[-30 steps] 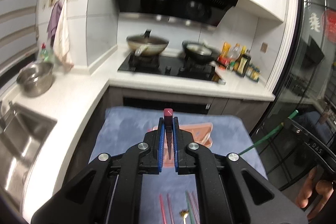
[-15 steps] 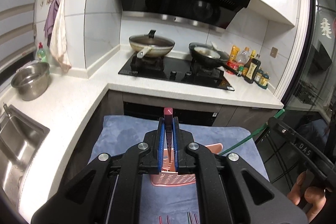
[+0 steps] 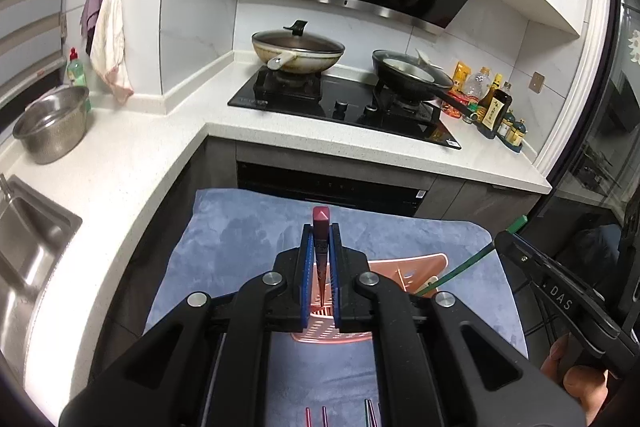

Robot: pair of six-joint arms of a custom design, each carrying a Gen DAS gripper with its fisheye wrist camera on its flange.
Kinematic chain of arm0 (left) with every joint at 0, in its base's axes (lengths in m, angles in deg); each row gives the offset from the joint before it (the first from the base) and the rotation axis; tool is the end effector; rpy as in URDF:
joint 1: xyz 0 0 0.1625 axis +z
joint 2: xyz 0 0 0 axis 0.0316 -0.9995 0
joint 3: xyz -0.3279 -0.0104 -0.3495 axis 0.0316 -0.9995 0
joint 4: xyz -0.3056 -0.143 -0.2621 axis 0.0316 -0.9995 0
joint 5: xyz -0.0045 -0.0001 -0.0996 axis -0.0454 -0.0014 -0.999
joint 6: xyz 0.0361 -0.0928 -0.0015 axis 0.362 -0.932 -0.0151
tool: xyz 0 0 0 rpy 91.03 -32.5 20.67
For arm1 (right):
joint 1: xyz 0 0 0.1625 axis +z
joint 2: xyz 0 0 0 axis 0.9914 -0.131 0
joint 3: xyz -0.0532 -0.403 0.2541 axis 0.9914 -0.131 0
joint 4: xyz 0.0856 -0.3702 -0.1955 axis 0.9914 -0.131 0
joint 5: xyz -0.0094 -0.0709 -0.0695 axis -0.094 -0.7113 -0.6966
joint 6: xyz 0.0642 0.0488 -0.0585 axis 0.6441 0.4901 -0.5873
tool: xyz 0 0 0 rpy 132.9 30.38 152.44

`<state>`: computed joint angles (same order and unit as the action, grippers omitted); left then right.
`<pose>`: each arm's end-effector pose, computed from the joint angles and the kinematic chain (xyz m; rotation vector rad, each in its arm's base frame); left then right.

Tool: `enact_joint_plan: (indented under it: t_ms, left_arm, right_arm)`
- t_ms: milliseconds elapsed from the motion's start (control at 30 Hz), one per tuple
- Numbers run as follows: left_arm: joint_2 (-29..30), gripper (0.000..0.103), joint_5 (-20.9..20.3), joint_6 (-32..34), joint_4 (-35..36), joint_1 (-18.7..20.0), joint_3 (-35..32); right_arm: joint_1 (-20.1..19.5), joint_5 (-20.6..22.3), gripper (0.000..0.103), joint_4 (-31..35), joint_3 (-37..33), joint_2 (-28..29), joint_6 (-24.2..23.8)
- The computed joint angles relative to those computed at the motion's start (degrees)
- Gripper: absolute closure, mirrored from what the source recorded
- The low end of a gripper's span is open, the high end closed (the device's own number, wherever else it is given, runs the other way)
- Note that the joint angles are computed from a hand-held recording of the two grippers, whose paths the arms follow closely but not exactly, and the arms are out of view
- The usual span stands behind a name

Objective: Organize utensils
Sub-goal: 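Release both chopsticks into the pink holder by opening both tools, then move both open tools back over the remaining utensils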

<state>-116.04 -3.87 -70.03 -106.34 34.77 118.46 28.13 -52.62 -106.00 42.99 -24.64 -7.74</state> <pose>-0.3282 -0.5234 0.3262 0.1424 2.1932 -1.2322 0.3351 -0.5978 0.2651 0.6784 -2.5904 1.0824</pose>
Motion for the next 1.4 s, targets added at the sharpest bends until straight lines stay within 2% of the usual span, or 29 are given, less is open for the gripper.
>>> enact_joint_plan:
  t_ms: [167, 267, 467, 633, 767, 967, 1100, 1267, 1400]
  left_arm:
    - [-0.35, 0.095, 0.43, -0.99, 0.35, -0.1, 0.48]
    - [-0.51, 0.083, 0.96, -1.82, 1.38, -0.39, 0.42]
    - [-2.07, 0.082, 2.26, -4.91, 4.23, -2.09, 1.51]
    - [-3.91, 0.082, 3.92, -10.26, 10.24, -4.28, 2.89]
    - [-6.22, 0.082, 4.48, -18.28, 18.78, -6.43, 4.77]
    - [-9.57, 0.082, 2.86, -32.79, 34.65, -9.5, 7.93]
    - [-11.09, 0.082, 0.25, -39.59, 40.65, -11.12, 10.63]
    - [-11.68, 0.082, -2.89, -46.53, 46.49, -12.91, 13.78]
    - [-11.66, 0.082, -7.06, -48.86, 46.37, -14.06, 17.07]
  right_arm:
    - [-0.09, -0.2, 0.091, -0.94, 0.49, -0.42, 0.31]
    - [0.09, -0.38, 0.091, -1.27, 0.77, -0.94, 0.46]
    - [0.76, -0.51, 0.091, -2.01, 2.57, -2.82, -0.18]
    - [0.95, -0.64, 0.091, -2.28, 6.39, -5.79, -0.26]
    - [0.9, -1.51, 0.091, -1.97, 10.46, -8.38, -0.45]
    - [0.51, -2.65, 0.091, -1.44, 17.83, -12.55, -0.81]
    - [0.24, -4.26, 0.091, -1.78, 22.76, -14.56, -1.6]
    - [-0.9, -6.64, 0.091, -2.12, 29.88, -16.74, -2.28]
    - [-2.04, -8.85, 0.091, -3.36, 35.03, -17.25, -2.89]
